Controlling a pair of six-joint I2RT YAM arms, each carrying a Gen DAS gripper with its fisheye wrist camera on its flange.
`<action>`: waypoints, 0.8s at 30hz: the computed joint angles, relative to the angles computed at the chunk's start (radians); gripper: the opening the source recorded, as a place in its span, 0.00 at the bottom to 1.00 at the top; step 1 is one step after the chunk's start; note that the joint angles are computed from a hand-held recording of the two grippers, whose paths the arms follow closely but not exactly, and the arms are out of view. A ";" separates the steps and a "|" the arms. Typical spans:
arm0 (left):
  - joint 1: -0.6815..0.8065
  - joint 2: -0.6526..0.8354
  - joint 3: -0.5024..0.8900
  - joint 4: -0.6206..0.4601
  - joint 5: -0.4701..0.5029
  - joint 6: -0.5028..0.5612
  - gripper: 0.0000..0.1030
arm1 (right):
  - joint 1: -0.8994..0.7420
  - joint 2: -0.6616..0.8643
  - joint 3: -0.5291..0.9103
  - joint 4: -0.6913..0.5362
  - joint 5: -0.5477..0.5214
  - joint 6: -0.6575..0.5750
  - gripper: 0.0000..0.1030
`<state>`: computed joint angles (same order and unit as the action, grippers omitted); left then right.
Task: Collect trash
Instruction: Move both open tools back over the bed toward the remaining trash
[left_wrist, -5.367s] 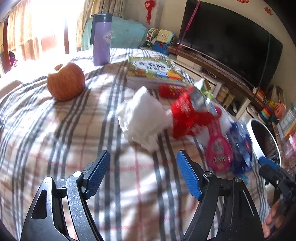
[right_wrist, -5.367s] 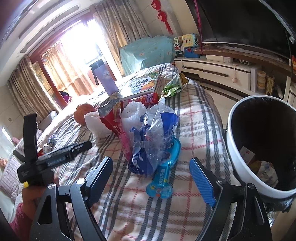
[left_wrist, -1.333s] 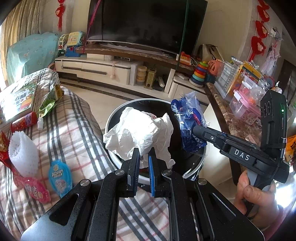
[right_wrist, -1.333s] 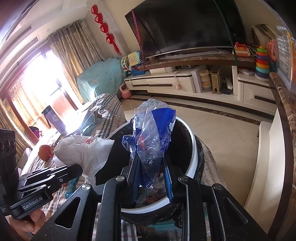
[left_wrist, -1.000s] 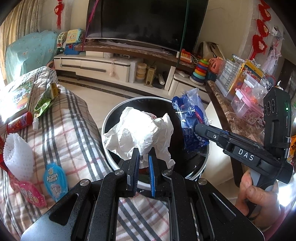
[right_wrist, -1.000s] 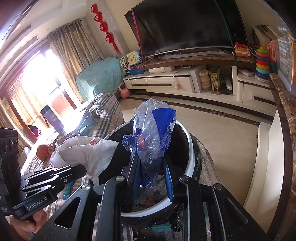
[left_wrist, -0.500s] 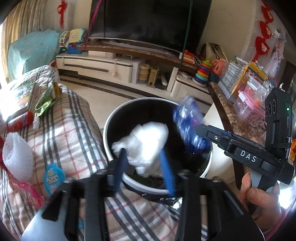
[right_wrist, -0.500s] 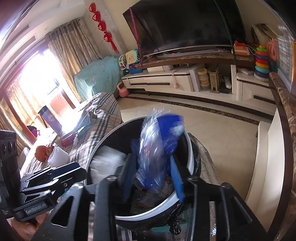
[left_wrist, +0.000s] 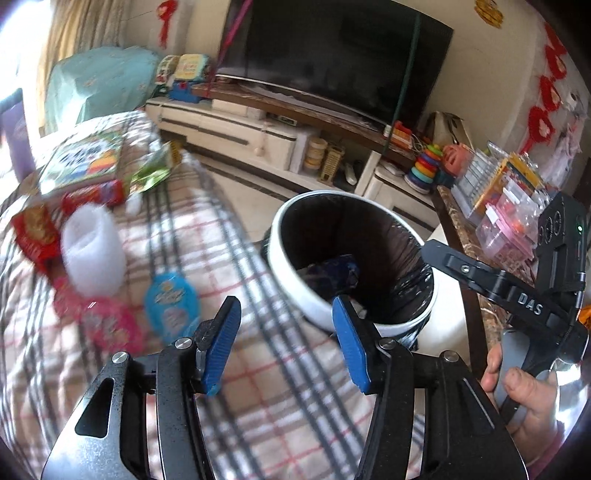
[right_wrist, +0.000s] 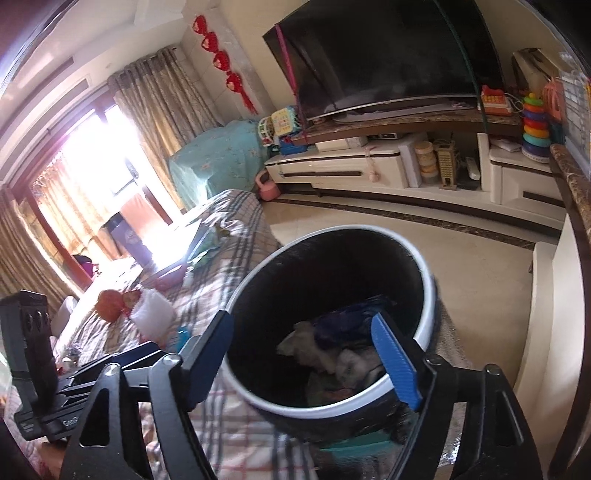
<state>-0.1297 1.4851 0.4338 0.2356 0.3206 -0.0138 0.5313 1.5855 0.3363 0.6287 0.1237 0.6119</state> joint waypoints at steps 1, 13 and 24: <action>0.024 -0.010 -0.014 -0.002 0.012 0.005 0.51 | 0.020 0.005 0.004 0.000 0.010 0.008 0.81; 0.356 -0.035 -0.084 -0.052 0.162 0.138 0.51 | 0.228 0.098 0.096 -0.017 0.093 0.063 0.86; 0.596 0.031 -0.062 -0.104 0.251 0.254 0.51 | 0.354 0.210 0.229 -0.074 0.130 0.054 0.86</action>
